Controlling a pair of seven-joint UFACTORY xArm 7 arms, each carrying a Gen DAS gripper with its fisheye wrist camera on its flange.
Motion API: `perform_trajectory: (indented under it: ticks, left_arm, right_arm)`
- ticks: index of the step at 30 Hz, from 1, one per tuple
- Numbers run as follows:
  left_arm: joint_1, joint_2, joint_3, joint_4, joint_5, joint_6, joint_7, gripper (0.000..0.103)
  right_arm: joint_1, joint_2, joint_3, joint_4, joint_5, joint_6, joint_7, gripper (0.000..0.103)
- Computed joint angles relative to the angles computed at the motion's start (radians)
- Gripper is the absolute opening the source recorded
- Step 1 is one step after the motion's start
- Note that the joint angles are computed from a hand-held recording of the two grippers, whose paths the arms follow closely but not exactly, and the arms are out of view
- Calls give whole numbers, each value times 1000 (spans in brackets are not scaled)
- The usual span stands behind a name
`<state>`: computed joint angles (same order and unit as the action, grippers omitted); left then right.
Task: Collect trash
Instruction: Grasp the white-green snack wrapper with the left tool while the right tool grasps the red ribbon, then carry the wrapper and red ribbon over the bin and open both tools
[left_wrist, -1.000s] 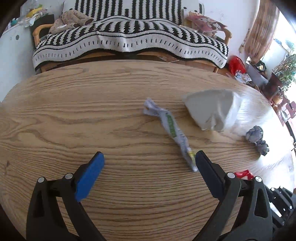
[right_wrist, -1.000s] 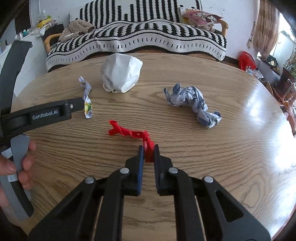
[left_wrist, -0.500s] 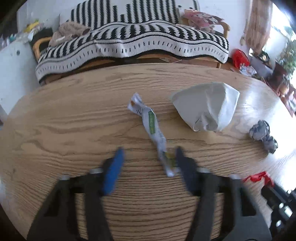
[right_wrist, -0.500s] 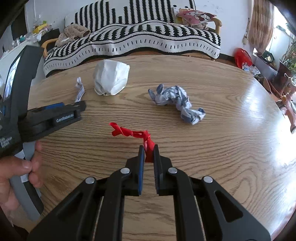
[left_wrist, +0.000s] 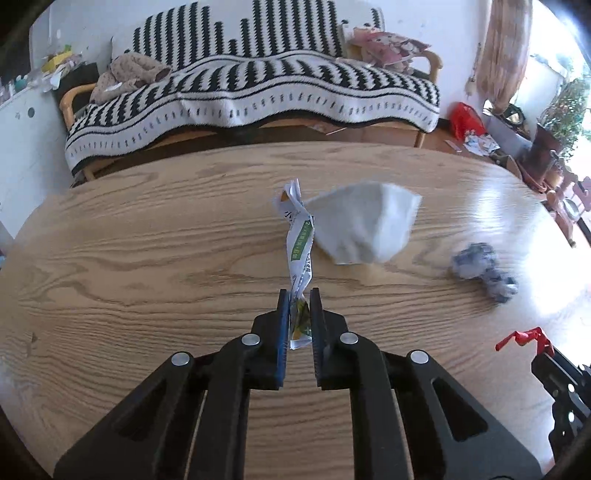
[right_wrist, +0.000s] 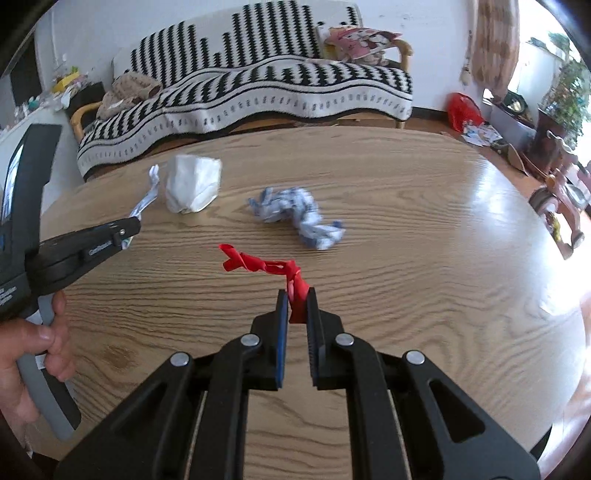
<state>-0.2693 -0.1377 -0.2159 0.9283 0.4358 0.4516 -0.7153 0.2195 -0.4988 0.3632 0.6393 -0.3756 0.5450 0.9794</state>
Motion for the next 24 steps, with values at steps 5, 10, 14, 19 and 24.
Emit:
perform_trajectory:
  ticks: [5,10,14,19,24]
  left_arm:
    - [-33,-24,-37,14,6,-1,-9,10]
    - [-77,-23,-78,43,16,-4,-25,10]
    - [-126,-10,-108,76,12,-10,-40,10]
    - [-211,39,-152,135,26,-25,-66,10]
    - [-325,125,-181,220,78,-28,-108,10]
  right_arm:
    - [9,-161,-43,-88,42,55,-23,10]
    - [7,-365,-75,-187,92,145,-71,10]
    - [-3,-563,-109,-266,133,250,-125,10]
    - [-46,-903,-164,-359,159,482,-218,10]
    - [-147,-1248,-234,-405,138,762,-336,10]
